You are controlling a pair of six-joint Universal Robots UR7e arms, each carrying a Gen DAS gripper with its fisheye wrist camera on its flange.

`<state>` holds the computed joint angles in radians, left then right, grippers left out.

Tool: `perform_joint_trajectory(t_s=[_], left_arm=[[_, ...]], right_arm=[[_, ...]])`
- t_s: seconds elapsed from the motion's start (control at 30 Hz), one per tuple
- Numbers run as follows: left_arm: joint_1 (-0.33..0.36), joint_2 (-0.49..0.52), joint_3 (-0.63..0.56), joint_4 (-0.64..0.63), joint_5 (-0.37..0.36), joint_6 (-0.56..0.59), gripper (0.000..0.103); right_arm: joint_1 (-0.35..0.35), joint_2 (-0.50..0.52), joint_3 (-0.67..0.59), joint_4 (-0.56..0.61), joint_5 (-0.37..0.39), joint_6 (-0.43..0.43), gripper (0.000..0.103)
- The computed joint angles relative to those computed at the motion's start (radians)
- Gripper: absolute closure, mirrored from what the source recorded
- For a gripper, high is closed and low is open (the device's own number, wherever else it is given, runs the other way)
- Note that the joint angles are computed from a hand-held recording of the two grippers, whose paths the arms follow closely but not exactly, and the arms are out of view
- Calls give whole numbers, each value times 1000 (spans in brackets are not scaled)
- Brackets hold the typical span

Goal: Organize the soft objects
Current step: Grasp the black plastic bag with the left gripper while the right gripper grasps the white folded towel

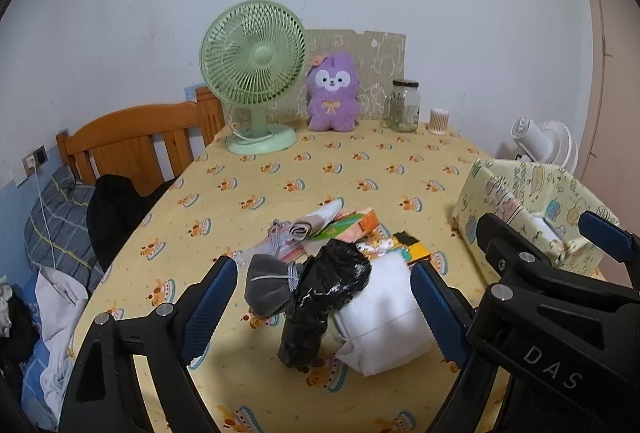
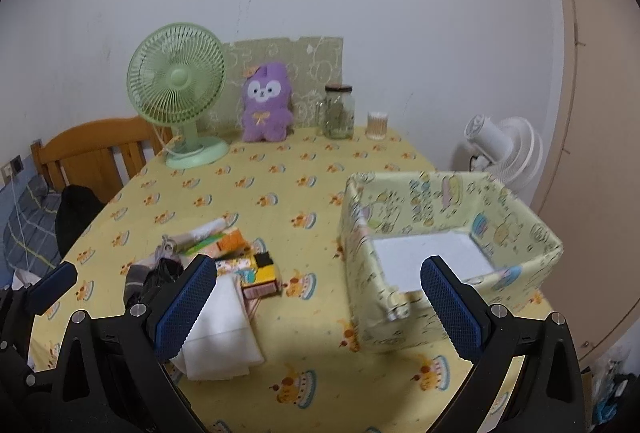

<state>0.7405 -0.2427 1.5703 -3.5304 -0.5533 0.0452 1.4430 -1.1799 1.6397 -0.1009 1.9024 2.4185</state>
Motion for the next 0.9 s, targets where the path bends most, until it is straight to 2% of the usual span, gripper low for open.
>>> perform_joint_trajectory(t_s=[0.17, 0.3, 0.4, 0.47, 0.6, 0.7, 0.9], left_arm=[[27, -8, 4, 62, -25, -22, 21], [48, -9, -4, 102, -39, -28, 28], [65, -9, -8, 125, -66, -31, 37], [77, -8, -14, 141, -86, -31, 61], [91, -8, -18, 157, -122, -37, 68], [91, -6, -14, 141, -113, -5, 72], [94, -37, 34, 110, -92, -42, 76]], right_arm=[[4, 13, 36, -86, 15, -49, 3], [2, 47, 5, -40, 20, -39, 5], [3, 74, -19, -12, 27, -38, 5], [4, 89, -31, 0, 32, -46, 5], [4, 119, -59, 37, 29, -43, 6], [6, 147, -90, 82, 27, -49, 6], [7, 188, -141, 164, -2, -10, 6]])
